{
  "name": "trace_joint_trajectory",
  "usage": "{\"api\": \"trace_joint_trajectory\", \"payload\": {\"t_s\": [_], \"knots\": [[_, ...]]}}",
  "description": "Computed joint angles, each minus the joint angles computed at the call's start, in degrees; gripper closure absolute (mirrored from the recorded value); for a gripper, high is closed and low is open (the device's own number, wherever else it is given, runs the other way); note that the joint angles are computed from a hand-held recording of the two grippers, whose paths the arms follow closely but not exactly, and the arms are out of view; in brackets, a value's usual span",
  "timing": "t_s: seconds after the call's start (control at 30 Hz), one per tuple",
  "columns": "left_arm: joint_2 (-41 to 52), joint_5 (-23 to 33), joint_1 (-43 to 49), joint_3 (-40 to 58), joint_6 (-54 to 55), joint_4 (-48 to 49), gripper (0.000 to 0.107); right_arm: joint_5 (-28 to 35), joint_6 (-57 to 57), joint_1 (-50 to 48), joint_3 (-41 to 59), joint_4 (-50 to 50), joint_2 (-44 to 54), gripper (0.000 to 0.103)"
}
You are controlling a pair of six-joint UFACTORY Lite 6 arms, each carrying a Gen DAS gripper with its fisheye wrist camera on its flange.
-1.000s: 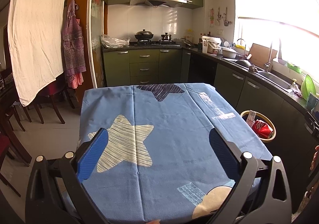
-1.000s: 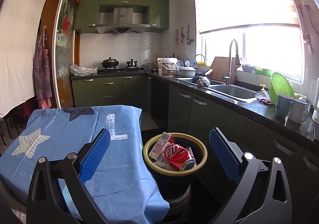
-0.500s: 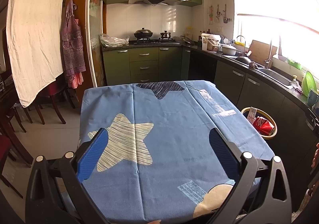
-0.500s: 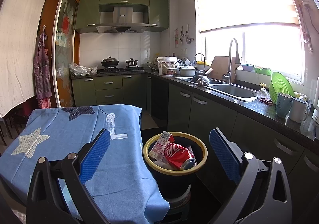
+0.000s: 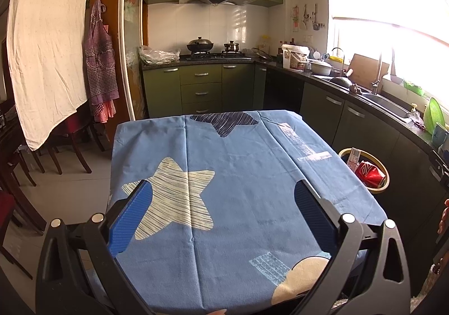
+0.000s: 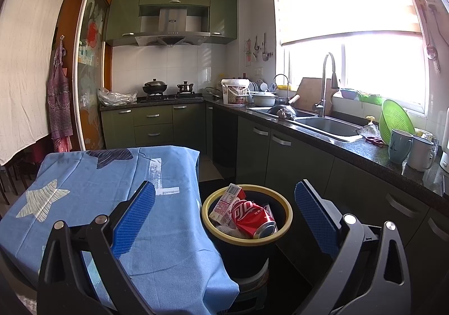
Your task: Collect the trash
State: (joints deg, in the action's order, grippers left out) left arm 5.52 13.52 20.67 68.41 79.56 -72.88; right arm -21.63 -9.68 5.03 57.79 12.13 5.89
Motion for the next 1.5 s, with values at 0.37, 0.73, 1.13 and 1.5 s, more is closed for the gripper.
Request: {"api": "trace_joint_trajectory", "payload": {"t_s": [0.37, 0.73, 1.13, 1.5], "knots": [[-0.13, -0.45, -0.39, -1.05, 2.94, -2.77, 0.011, 0.02, -0.57, 0.30, 0.17, 0.80, 0.29, 0.005], [0.01, -0.41, -0.43, -1.13, 3.00, -2.60, 0.011, -0.06, -2.04, 1.01, 0.40, 2.62, 0.67, 0.005], [-0.09, -0.49, -0.52, -1.16, 2.43, -2.08, 0.011, -0.05, -2.86, 1.38, 0.38, 3.59, 0.65, 0.005], [-0.31, -0.42, -0.74, -1.52, 2.79, -2.71, 0.011, -0.70, -2.78, 1.83, 0.01, 3.77, 1.04, 0.005]]}}
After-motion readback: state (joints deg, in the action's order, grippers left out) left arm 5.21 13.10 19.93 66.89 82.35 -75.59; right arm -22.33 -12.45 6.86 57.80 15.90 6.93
